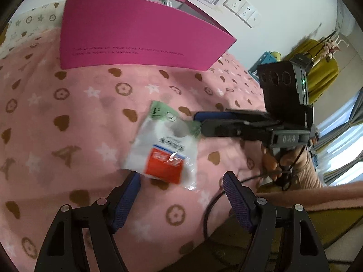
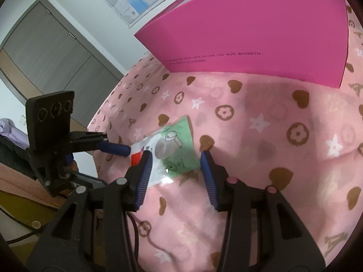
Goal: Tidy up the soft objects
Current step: 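Move both grippers toward the white medical-tape pack with red print, then close both grippers on the medical-tape pack and lift it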
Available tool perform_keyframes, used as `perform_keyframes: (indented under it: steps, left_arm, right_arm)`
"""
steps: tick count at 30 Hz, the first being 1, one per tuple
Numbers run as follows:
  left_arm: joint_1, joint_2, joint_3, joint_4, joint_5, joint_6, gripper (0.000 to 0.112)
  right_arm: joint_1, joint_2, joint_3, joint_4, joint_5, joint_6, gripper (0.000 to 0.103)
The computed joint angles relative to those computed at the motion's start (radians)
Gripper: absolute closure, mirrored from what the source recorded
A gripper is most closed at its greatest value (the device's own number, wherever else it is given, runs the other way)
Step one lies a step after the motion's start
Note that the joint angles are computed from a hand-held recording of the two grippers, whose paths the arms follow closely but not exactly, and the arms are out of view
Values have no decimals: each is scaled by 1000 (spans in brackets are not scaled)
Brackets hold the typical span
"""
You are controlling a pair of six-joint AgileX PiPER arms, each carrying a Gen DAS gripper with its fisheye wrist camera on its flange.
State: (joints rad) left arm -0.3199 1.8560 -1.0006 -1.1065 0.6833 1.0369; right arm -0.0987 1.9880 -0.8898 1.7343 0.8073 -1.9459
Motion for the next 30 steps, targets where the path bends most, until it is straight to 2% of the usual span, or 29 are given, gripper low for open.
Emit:
perform_keyframes:
  steps: [5,8,11,14,16,18,19,23,26,30]
  left_arm:
    - [-23,51,-65,-36,-10,-16,36]
    - [-11,78,-100,-52,-7,-37,40]
    - [20,108,-127,-73,11,-52,56]
    - [31,125,-146,-58,-1,-91,84]
    - [29,128,-150,-49,-13,-101,89]
    - [7,112,-136,-48,-59,-91,95]
    - [-21,93,-124,-26,-110,-96,96]
    - [-58,40,-79,-79,-174,12,98]
    - [-56,14,-58,-137,-175,99,99]
    - [-55,10,-54,-140,-175,119,99]
  right_arm:
    - [-13,57,-25,-29,105,37,57]
    - [-13,56,-14,-8,108,21,57]
    - [-18,59,-23,-10,119,40,57]
    - [-17,59,-30,-14,111,49,58]
    - [-15,63,-34,-13,111,50,58]
    - [-14,62,-36,-13,108,50,58]
    - [-17,63,-37,-16,110,51,58]
    - [-25,65,-44,-7,108,55,58]
    - [-31,69,-58,5,103,64,57]
    - [-44,87,-89,-3,129,86,53]
